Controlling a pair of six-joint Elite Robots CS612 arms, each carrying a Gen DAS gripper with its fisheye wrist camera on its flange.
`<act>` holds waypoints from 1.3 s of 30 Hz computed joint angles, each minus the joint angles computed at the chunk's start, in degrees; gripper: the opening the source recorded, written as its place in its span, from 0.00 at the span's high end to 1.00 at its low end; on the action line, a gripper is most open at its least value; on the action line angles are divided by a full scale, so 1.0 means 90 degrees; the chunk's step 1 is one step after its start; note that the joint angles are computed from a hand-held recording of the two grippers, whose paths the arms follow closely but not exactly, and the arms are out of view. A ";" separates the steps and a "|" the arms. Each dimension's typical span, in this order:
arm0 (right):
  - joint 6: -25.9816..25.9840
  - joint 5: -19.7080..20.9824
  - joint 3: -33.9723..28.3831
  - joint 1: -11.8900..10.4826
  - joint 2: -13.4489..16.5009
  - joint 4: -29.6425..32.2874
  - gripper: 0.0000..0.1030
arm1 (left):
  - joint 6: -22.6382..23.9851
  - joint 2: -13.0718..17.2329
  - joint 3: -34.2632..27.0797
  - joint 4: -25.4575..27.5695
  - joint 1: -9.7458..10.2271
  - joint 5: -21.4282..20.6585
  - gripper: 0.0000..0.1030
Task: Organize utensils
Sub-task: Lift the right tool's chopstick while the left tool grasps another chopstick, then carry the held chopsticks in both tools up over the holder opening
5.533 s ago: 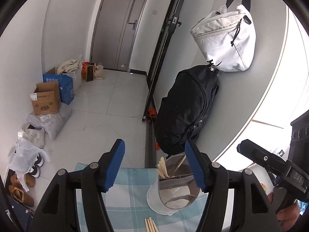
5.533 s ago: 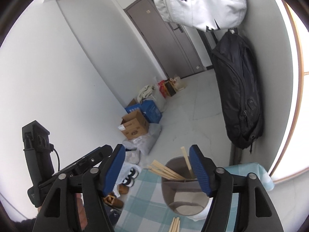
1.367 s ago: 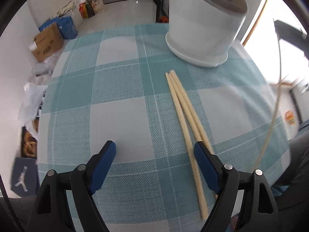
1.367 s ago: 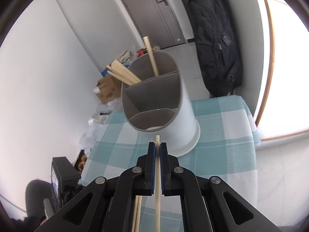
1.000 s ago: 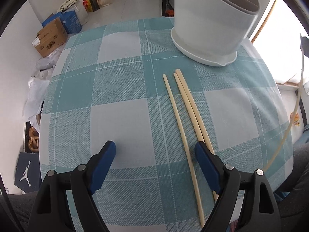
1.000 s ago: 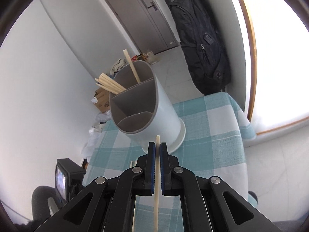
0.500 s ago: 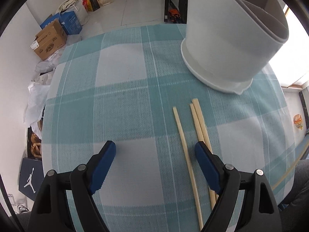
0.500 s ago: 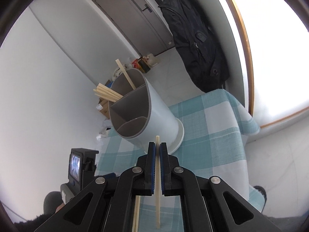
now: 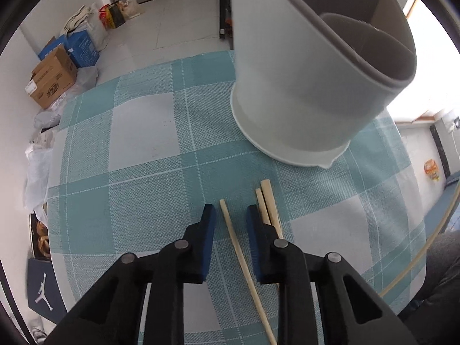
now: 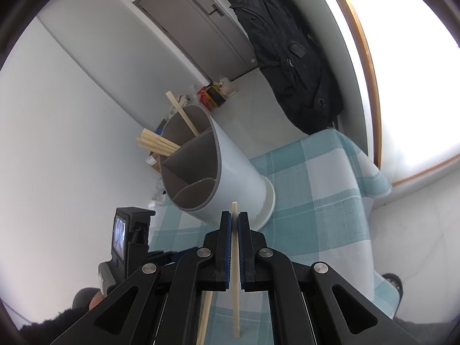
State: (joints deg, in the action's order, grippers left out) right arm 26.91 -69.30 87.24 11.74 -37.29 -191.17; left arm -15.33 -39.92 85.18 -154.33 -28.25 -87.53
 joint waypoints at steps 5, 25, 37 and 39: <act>-0.0026 -0.0022 -0.0001 0.0001 0.0000 0.0019 0.96 | 0.0047 0.0031 -0.0058 -0.0008 0.0034 -0.0010 0.97; -0.0166 -0.0295 0.0041 0.0130 0.0013 -0.0301 0.96 | -0.1122 -0.0546 0.0988 -0.2048 0.0001 0.0384 1.00; -0.0647 -0.0777 0.0098 0.0333 -0.0003 -0.0759 0.96 | -0.1177 -0.0518 0.0912 -0.1944 0.0213 -0.0362 1.00; -0.0573 -0.0727 0.0085 0.0327 0.0006 -0.0770 0.97 | -0.1279 -0.0385 0.0701 -0.1270 0.0250 -0.0524 0.99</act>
